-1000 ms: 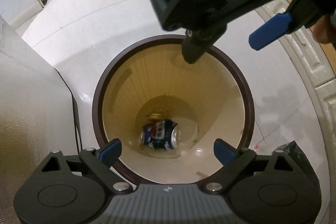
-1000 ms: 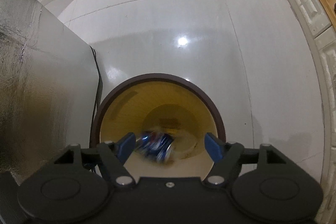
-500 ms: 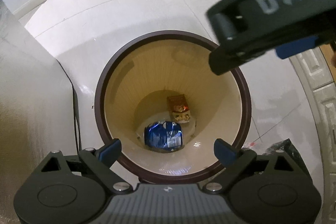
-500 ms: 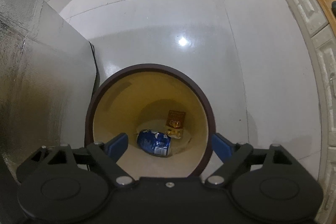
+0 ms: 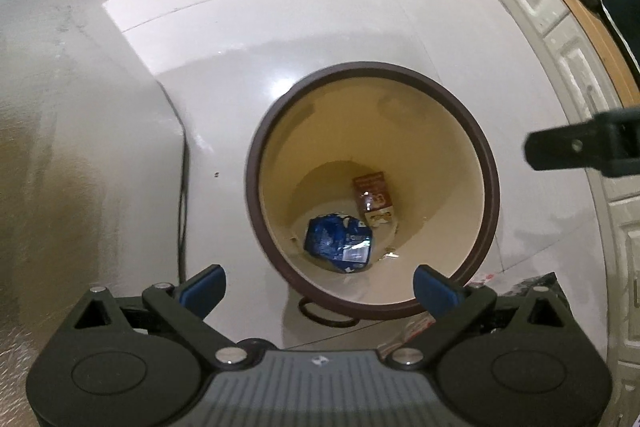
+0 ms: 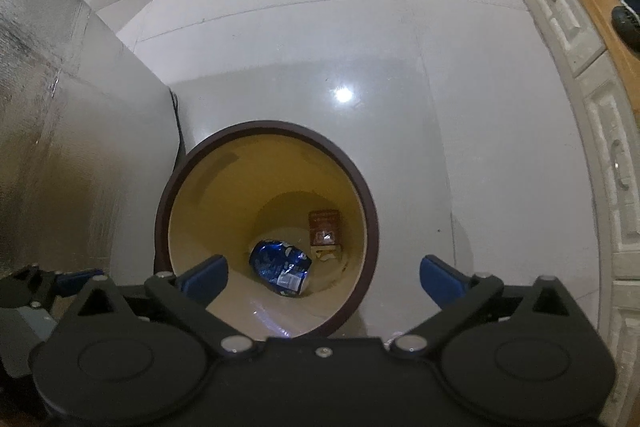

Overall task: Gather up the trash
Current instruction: 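Raise both tools from the bin and return them toward the counter trash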

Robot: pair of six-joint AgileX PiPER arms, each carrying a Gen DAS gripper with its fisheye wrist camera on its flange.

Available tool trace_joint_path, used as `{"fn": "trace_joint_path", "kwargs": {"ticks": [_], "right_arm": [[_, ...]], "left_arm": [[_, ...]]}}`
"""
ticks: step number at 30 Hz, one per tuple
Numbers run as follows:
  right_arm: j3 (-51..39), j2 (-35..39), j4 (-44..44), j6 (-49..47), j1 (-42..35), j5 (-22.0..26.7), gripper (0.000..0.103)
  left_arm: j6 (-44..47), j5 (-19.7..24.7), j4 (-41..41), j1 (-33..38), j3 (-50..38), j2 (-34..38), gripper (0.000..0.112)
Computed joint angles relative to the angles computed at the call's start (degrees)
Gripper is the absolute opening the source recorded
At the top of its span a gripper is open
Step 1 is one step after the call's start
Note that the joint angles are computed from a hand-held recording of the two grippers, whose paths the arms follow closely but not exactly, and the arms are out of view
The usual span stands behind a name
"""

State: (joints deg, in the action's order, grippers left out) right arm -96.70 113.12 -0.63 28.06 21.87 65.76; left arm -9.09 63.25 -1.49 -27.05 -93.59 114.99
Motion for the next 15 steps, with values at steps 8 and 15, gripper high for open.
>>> {"fn": "trace_joint_path", "kwargs": {"ticks": [8, 15], "right_arm": [[5.3, -6.0, -0.9, 4.1, 1.5, 0.0, 0.103], [7.4, -10.7, -1.7, 4.8, 2.3, 2.2, 0.103]], "left_arm": [[-1.8, 3.0, 2.9, 0.7, 0.2, -5.1, 0.099], [-3.2, 4.4, 3.6, 1.6, 1.1, -9.8, 0.1]]}}
